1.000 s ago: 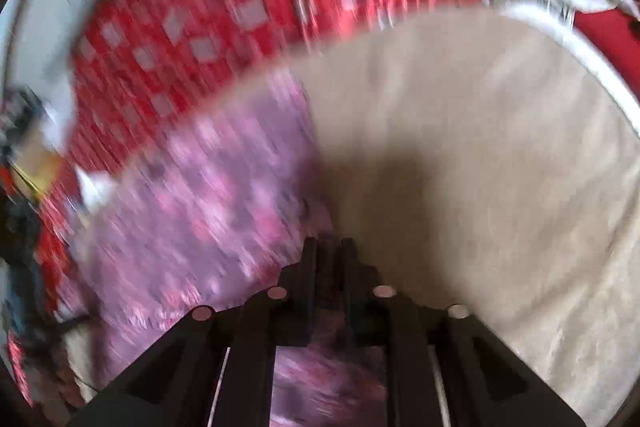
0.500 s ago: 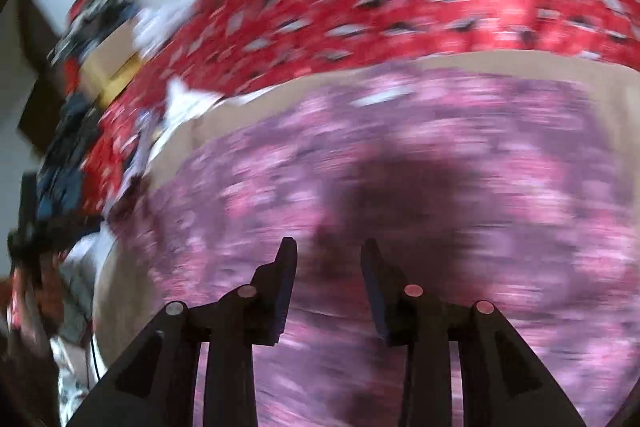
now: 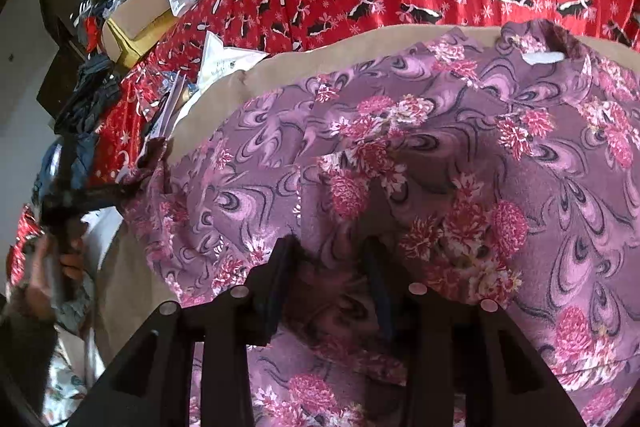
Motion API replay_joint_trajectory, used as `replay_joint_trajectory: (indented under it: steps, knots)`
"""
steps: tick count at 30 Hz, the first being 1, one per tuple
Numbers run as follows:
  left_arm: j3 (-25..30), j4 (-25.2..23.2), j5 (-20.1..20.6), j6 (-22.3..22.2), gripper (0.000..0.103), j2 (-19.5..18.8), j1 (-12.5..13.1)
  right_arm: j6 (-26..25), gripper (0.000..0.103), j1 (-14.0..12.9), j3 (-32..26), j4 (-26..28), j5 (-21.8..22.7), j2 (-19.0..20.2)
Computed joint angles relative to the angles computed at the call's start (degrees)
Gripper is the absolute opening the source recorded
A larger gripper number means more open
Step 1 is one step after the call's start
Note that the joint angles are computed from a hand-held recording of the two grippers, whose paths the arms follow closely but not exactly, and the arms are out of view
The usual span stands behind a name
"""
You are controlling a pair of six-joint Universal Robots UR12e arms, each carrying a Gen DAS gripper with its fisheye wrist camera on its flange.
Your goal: Fold small clothes
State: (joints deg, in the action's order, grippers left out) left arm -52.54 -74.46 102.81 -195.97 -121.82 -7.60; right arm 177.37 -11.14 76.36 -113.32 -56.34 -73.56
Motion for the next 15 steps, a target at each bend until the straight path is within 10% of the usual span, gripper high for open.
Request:
replay_joint_trajectory:
  steps: [6, 15]
  knots:
    - [-1.9, 7.7, -5.9, -2.2, 0.002, 3.1, -0.1, 1.3, 0.039, -1.2, 0.7, -1.1, -0.7, -1.2]
    - [6.0, 6.8, -14.6, -0.2, 0.002, 0.9, -5.2, 2.6, 0.040, -6.3, 5.0, -6.7, -11.3, -5.8]
